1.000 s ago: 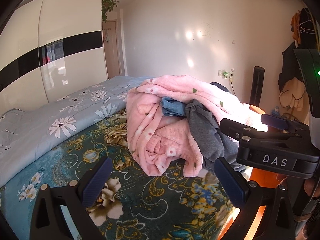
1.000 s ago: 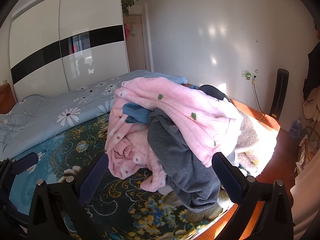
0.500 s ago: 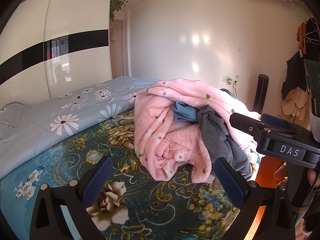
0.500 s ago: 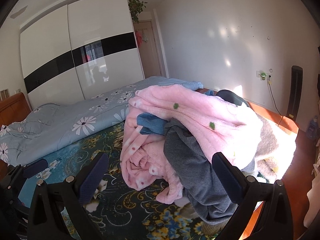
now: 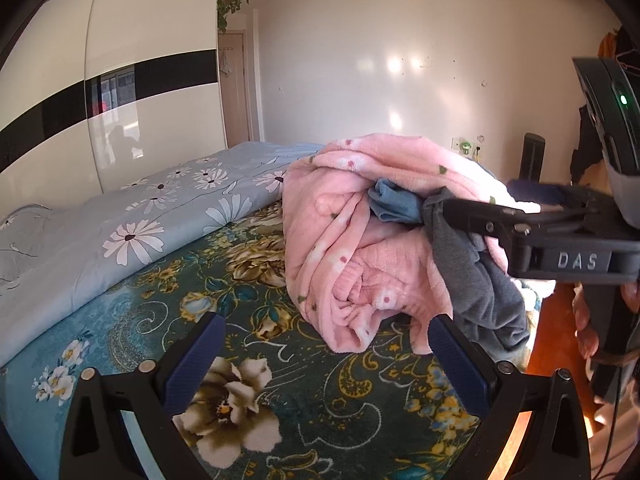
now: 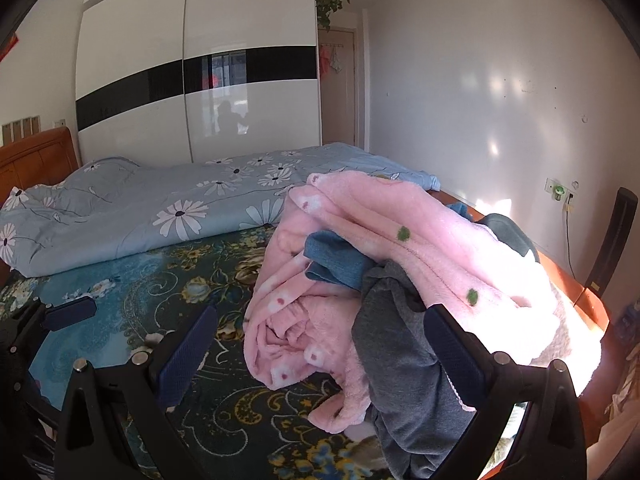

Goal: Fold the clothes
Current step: 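Move the right gripper toward the pink fleece garment on the clothes heap, then grasp the pink fleece garment with the right gripper and lift it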

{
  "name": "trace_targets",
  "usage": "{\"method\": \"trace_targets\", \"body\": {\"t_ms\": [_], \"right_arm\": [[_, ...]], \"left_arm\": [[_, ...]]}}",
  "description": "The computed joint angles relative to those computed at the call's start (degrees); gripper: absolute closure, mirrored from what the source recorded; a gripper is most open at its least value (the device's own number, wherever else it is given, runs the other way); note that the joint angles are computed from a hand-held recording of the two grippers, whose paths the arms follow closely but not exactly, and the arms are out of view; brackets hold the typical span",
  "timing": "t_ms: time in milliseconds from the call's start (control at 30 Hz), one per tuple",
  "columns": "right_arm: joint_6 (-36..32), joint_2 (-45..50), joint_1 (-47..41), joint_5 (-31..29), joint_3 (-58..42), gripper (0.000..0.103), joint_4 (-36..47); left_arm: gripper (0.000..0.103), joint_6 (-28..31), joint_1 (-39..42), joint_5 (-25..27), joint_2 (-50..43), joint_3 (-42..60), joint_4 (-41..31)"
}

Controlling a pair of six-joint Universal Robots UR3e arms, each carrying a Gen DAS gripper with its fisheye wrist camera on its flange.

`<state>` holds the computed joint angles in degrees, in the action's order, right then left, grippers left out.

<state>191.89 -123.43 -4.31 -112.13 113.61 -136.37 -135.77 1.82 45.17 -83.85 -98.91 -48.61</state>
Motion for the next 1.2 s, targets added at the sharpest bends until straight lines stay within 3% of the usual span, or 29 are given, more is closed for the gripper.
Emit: {"method": "trace_targets", "body": {"t_ms": [167, 300, 533, 567, 600, 667, 833, 1067, 1200], "right_arm": [[-6.13, 10.11, -3.72, 0.53, -8.21, 0.0, -1.47], [-9.4, 25.83, -3.4, -4.45, -22.42, 0.0, -0.23], [-11.28, 47.38, -2.29, -15.69, -42.68, 0.001, 8.47], [-10.97, 49.66, -2.2, -17.74, -44.98, 0.005, 10.29], [-10.04, 50.76, -2.47, -18.61, -46.58, 0.017, 12.51], [-6.53, 49.86, -3.86, -16.62, -47.03, 0.03, 15.34], [2.07, 45.72, -4.2, -15.17, -47.48, 0.08, 19.93], [8.75, 43.17, 1.21, -20.7, -53.36, 0.087, 22.75], [10.08, 45.57, 6.22, -25.04, -62.66, 0.088, 26.51]], "left_arm": [[0.0, 0.99, 5.46, -0.87, -1.34, -3.25, 3.29], [0.0, -2.36, 9.34, 0.98, -4.1, -5.15, 11.46], [0.0, -0.15, 17.55, -3.21, -12.47, 3.56, -0.86], [0.0, -0.37, 18.54, -3.81, -13.14, 4.16, -1.9], [0.0, -0.81, 19.49, -4.26, -13.8, 4.62, -2.46], [0.0, -1.77, 21.29, -5.1, -15.24, 5.69, -3.58], [0.0, 2.47, 26.31, -7.62, -16.41, 8.47, -12.13], [0.0, 9.43, 34.65, -12.42, -15.58, 12.58, -26.09], [0.0, 13.68, 39.0, -14.35, -14.7, 14.28, -32.17]]}}
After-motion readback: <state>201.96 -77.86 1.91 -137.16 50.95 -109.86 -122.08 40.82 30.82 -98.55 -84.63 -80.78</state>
